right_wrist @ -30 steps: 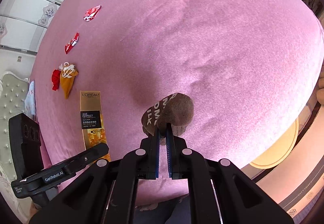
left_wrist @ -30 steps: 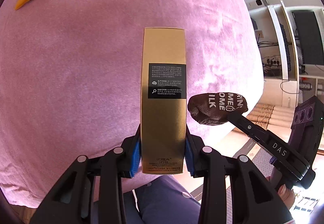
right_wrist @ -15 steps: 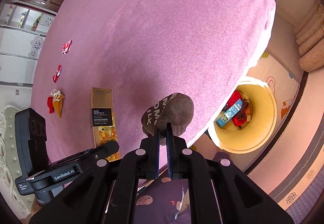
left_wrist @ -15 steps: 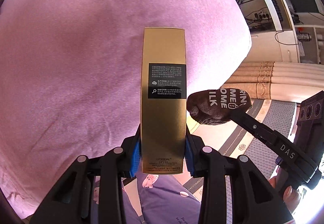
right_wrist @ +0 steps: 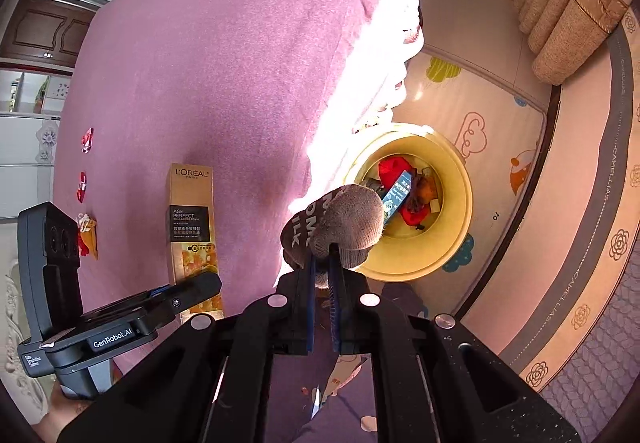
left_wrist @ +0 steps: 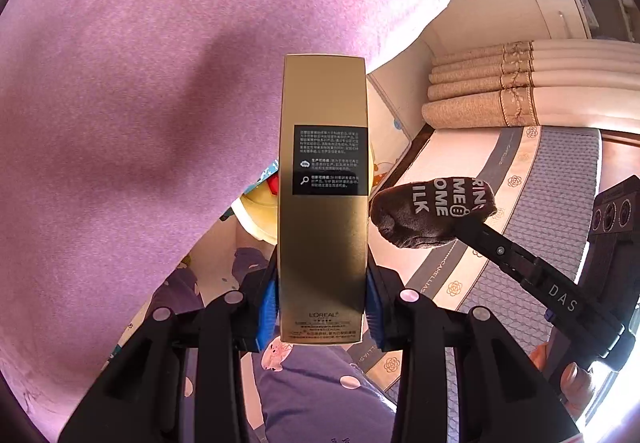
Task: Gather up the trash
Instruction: 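Carry box and sock to the yellow bin and open both grippers over it, then move both grippers back over the bed toward the orange pouch and wrappers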
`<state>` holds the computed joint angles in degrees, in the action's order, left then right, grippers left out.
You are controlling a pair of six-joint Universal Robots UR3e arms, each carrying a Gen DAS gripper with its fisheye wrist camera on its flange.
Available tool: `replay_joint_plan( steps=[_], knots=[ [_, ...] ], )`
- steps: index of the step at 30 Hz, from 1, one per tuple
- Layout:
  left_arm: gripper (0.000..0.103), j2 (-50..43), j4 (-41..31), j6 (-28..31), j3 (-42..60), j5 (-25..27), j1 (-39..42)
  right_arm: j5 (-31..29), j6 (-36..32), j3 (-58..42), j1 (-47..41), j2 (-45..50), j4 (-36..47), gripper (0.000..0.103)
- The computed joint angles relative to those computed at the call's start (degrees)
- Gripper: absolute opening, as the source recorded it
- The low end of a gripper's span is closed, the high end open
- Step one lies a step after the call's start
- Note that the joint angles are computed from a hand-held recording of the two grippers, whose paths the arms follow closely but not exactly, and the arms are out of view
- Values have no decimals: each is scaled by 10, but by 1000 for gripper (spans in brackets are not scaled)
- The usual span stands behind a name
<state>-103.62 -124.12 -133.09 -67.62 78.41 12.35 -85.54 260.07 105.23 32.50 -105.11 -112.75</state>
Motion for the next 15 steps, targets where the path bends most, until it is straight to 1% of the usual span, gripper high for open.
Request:
replay_joint_plan(
  steps=[2,4,5,6,7,8,9,12,15],
  knots=[
    [36,12,6,-2,-21,0,-13,6,3,33,-6,-30,-2,7],
    [36,13,-7,-1,-25,-11,-24,11,4,69,-13,-68,-5,7],
    [39,16,-8,-2,-29,-15,-29,15,5,81,-16,-79,-10,10],
    [55,15,-16,-2,-27,-19,-35,12,9,86,-16,-87,-4,10],
    [65,13,-24,-3,-25,-22,-42,12,11,92,-19,-97,1,15],
    [73,22,-17,-4,-33,-23,-48,16,10,104,-27,-112,8,27],
    [73,32,-5,-3,-44,-22,-56,17,11,110,-30,-124,14,31],
    [73,46,17,-5,-59,-7,-71,20,17,130,-39,-156,23,31],
    [73,47,15,-17,-58,-8,-68,24,18,137,-44,-172,31,31]
  ],
)
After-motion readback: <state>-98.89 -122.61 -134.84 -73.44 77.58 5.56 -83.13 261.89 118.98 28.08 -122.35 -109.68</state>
